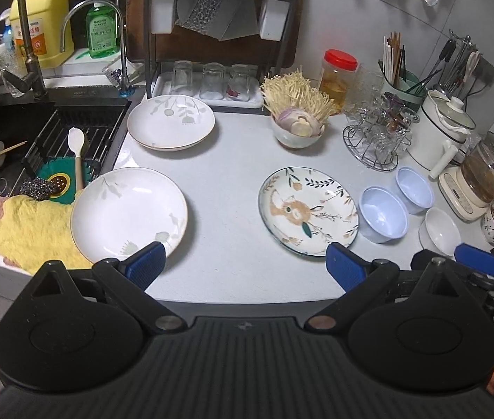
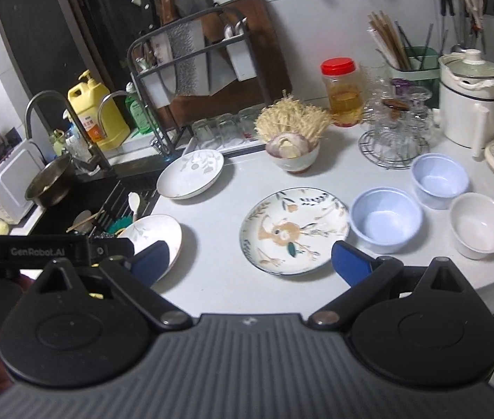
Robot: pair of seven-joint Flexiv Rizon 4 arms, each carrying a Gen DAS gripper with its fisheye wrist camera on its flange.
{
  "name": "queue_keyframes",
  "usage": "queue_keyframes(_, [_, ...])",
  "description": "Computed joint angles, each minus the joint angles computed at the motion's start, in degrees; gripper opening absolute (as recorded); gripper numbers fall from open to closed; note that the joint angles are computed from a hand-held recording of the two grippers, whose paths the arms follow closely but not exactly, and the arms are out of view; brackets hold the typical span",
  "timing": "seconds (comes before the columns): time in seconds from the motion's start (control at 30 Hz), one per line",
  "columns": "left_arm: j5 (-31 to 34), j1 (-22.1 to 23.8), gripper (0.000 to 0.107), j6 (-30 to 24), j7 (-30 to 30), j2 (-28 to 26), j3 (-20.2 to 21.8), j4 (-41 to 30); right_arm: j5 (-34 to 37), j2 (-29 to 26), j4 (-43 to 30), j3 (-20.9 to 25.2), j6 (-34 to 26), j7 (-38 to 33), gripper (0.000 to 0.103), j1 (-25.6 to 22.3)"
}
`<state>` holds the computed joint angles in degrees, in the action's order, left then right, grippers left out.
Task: Organize plates and bowls
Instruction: 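Move both grippers toward the large white leaf-pattern plate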
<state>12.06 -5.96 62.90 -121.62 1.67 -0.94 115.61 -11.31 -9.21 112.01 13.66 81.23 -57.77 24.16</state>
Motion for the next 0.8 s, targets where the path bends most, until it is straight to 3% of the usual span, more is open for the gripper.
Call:
queue_keyframes(0.23, [-10.37,2.91,0.1,4.1,12.97,-2.16,2.85,3.25,-5.77,-4.3,-4.15,-1.94,-1.78,5.16,0.101,3.69])
queue_keyframes(0.33, [-15.27,4.2,0.1,5.98,19.68,-3.82,3.3,3.98,-4.61,-7.03,-7.34,-0.69,-3.62,4.71,0.1,4.23])
queue_keyframes(0.63, [-27.97,9.22,0.1,8.81,35.06,-8.91,3.97,4.02,-7.65,-15.77,-16.66,-3.25,-6.1,9.7,0.1,9.14])
queue_keyframes(0.73, [-30.58,11.01,0.1,8.47,39.2,-11.01,4.07,3.05,-7.1,-19.14,-20.43,-2.87,-7.18,9.88,0.09,9.8])
queue_keyframes(0.8, [-30.41,12.05,0.1,7.67,40.91,-12.58,4.61,1.87,-4.54,-21.75,-23.95,-0.1,-9.11,7.45,0.083,8.83])
